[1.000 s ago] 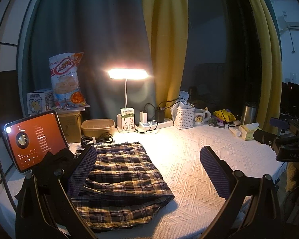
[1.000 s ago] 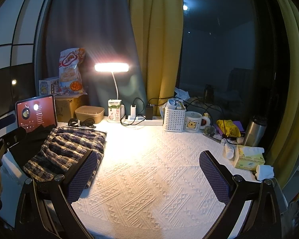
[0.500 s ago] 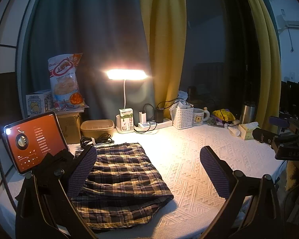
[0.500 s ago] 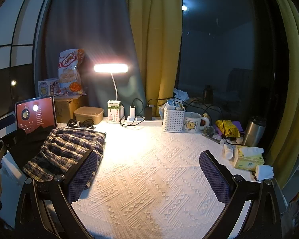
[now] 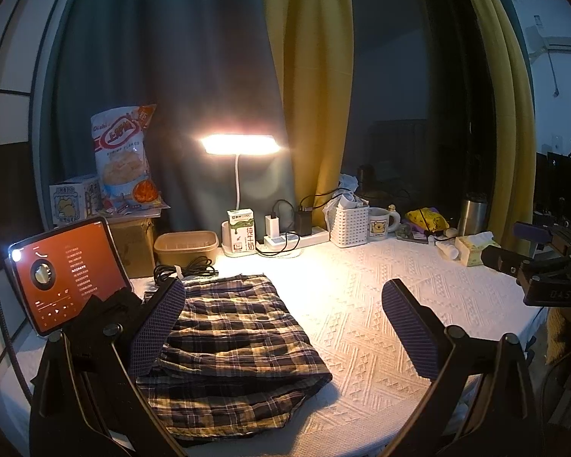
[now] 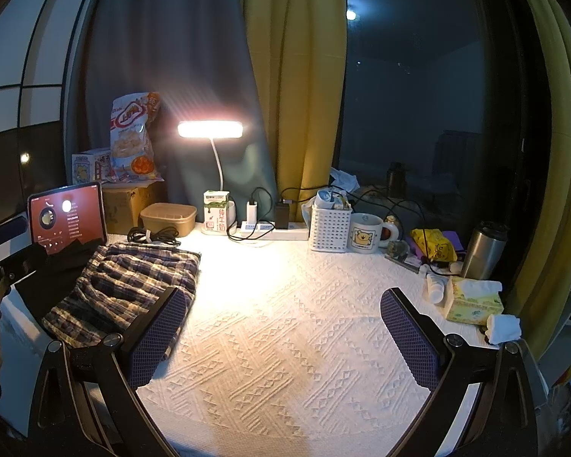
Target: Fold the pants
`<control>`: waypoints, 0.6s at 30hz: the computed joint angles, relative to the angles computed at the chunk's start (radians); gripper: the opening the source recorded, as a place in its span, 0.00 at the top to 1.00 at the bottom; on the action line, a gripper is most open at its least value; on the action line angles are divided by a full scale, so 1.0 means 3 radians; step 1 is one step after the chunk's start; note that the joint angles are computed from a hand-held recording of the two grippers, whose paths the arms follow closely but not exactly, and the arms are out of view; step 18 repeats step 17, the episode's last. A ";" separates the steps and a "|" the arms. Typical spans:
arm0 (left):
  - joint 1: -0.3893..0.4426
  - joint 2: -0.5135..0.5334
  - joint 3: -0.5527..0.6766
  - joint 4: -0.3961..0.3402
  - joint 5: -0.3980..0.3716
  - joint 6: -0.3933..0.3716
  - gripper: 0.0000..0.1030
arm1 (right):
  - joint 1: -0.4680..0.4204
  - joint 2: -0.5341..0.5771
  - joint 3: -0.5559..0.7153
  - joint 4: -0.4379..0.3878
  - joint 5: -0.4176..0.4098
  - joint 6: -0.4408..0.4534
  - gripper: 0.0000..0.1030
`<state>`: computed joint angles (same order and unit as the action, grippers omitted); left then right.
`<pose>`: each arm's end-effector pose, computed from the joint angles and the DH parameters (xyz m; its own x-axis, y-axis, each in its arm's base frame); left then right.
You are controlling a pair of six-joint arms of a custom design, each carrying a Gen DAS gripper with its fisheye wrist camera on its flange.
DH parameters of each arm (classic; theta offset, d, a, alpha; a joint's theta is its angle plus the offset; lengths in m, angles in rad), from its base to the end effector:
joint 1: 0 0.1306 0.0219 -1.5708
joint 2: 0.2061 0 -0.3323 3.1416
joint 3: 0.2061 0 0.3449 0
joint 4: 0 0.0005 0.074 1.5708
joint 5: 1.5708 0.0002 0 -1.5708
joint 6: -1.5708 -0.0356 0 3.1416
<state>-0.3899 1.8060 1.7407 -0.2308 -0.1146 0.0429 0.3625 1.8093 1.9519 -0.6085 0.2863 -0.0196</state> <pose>0.5679 -0.2295 0.3765 -0.2815 0.0696 -0.9570 0.2646 0.9643 -0.0077 0.5673 0.2039 0.4308 -0.4220 -0.1399 -0.8957 -0.0960 0.9894 -0.1093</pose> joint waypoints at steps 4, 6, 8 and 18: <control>-0.0008 0.0000 0.0002 -0.0004 -0.0013 -0.0007 0.01 | 0.0002 -0.0011 -0.0038 0.0019 0.0024 -0.0009 0.00; 0.0008 -0.0001 0.0001 -0.0004 0.0013 -0.0026 0.01 | 0.0000 -0.0011 -0.0038 0.0020 0.0020 -0.0006 0.00; 0.0021 -0.0004 0.0001 -0.0006 0.0035 -0.0039 0.01 | -0.0001 -0.0012 -0.0039 0.0020 0.0017 -0.0007 0.00; 0.0069 -0.0010 -0.0015 0.0016 0.0168 -0.0089 0.01 | -0.0002 -0.0032 -0.0089 0.0049 0.0029 -0.0013 0.00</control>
